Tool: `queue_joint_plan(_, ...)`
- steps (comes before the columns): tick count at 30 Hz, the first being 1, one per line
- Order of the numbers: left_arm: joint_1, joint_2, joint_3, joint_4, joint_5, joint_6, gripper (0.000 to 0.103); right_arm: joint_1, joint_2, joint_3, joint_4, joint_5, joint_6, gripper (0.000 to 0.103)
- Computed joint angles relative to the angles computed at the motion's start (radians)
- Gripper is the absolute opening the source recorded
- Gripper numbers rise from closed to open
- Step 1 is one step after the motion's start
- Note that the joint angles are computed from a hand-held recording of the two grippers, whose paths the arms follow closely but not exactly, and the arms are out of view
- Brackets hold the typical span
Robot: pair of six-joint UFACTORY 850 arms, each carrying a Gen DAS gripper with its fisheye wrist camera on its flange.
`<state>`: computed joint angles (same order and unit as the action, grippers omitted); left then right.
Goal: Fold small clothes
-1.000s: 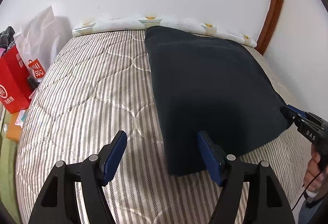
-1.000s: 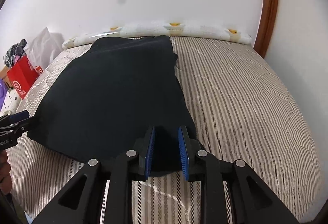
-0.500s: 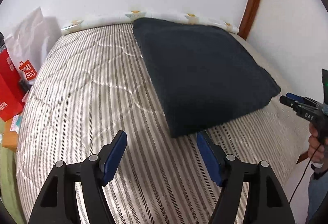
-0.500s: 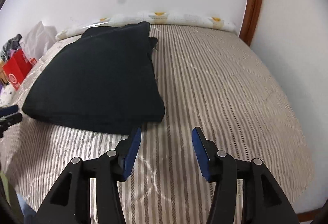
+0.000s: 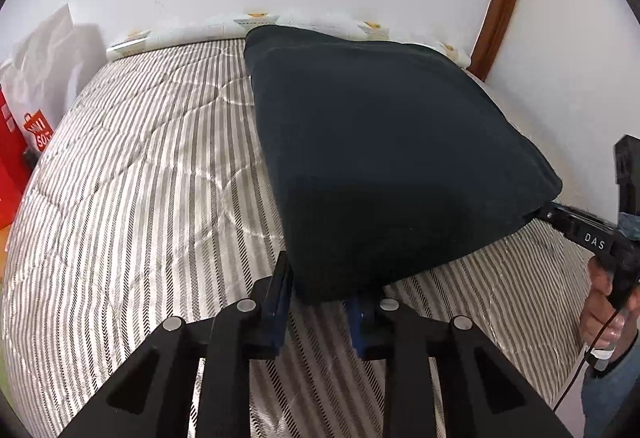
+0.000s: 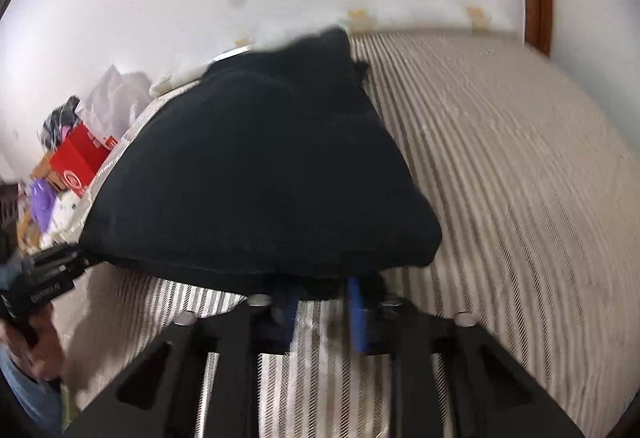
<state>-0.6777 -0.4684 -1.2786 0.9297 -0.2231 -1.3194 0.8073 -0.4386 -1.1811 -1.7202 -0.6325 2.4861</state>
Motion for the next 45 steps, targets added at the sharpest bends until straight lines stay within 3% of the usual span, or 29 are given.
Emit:
queue_joint_plan(2,-0.003,-0.005,-0.011,-0.015,-0.005,0.018,0.023,0.009,0.011,0.02,-0.032,-0.051,0.02,0.01)
queue_joint_plan(5,-0.005,-0.015,-0.025,-0.071,0.003,0.083,0.022,-0.013,0.02,0.039,-0.064,-0.027,0.101,0.01)
queue_joint_plan(8,-0.017,-0.02,-0.03,-0.003,-0.032,0.034,0.021,-0.004,0.008,0.018,-0.02,-0.041,0.042,0.01)
queue_joint_plan(14,-0.004,0.001,-0.002,0.081,-0.002,-0.096,0.016,-0.004,0.005,0.007,0.004,-0.029,0.017,0.011)
queue_joint_plan(18,-0.008,0.001,-0.002,0.044,-0.019,-0.073,0.016,0.003,-0.002,-0.004,0.042,-0.044,-0.021,0.011)
queue_joint_plan(24,-0.01,0.026,0.017,-0.12,-0.024,0.086,0.02,0.038,0.03,0.023,0.119,-0.09,-0.12,0.011)
queue_joint_plan(28,-0.01,0.09,0.084,0.029,0.013,-0.081,0.04,0.068,0.089,0.078,0.107,-0.146,-0.122,0.012)
queue_joint_plan(30,-0.011,0.124,0.118,0.196,0.044,-0.252,0.046,0.083,0.113,0.099,0.083,-0.178,-0.103,0.012)
queue_joint_plan(32,-0.014,0.133,0.119,0.274,0.04,-0.322,0.048,0.094,0.131,0.111,0.049,-0.21,-0.065,0.014)
queue_joint_plan(36,-0.013,0.076,0.035,0.114,-0.01,-0.149,0.048,0.075,0.097,0.054,0.082,-0.21,-0.09,0.015)
queue_joint_plan(41,0.002,0.019,-0.029,-0.173,-0.03,0.073,0.048,0.02,0.018,-0.049,0.268,-0.132,-0.246,0.015)
queue_joint_plan(45,-0.005,0.019,-0.029,-0.138,-0.056,0.026,0.054,0.021,0.017,-0.047,0.26,-0.135,-0.216,0.015)
